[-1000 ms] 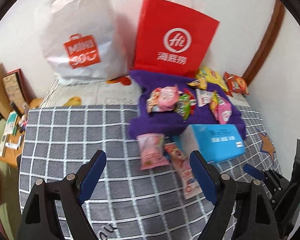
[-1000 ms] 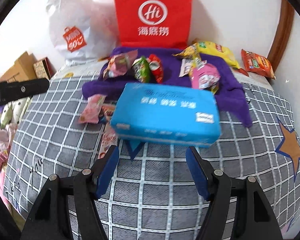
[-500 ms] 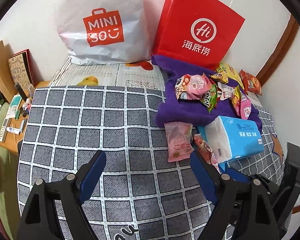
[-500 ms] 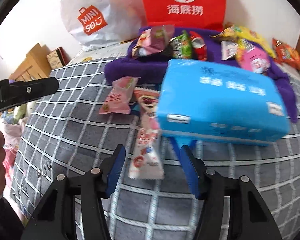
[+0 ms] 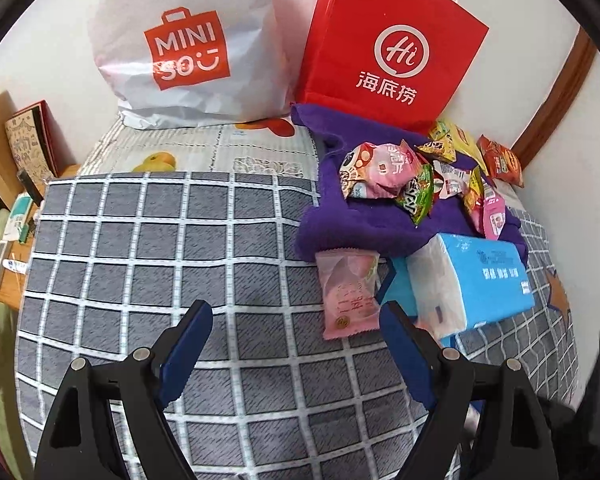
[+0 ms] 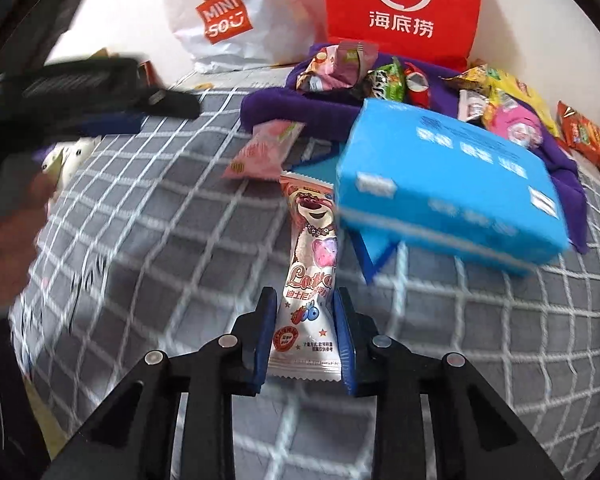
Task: Organize snacks
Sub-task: 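Grasp the white cartoon ice-cream packet with the right tool while left grasps the pink peach packet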
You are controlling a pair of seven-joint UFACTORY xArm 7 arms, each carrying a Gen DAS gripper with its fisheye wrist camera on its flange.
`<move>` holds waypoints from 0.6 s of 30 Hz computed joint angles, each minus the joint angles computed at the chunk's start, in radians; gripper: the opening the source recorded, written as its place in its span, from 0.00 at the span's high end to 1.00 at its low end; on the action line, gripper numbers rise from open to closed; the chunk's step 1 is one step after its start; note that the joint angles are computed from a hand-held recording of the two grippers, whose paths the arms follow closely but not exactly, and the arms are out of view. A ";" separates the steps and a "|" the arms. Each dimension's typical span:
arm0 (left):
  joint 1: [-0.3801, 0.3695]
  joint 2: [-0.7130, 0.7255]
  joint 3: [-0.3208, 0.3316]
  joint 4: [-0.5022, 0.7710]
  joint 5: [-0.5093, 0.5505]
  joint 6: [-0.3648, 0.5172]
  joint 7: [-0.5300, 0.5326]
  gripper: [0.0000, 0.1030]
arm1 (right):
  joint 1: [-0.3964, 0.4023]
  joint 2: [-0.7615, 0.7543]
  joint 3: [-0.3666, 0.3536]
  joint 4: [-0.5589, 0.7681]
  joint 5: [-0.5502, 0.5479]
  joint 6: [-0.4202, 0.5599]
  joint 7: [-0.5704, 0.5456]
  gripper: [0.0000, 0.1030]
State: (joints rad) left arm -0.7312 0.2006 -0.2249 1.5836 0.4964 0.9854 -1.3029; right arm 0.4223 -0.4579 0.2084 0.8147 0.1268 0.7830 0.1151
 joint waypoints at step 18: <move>-0.103 0.298 0.094 0.321 -0.037 0.095 0.116 0.30 | -0.119 -0.227 -0.065 -0.165 -0.063 0.056 -0.048 0.61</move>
State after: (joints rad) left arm -0.8347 0.4983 -0.1309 1.9046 0.4594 1.0808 -1.1867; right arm 0.3033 -0.6845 0.1434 0.6498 0.0639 0.8389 0.0674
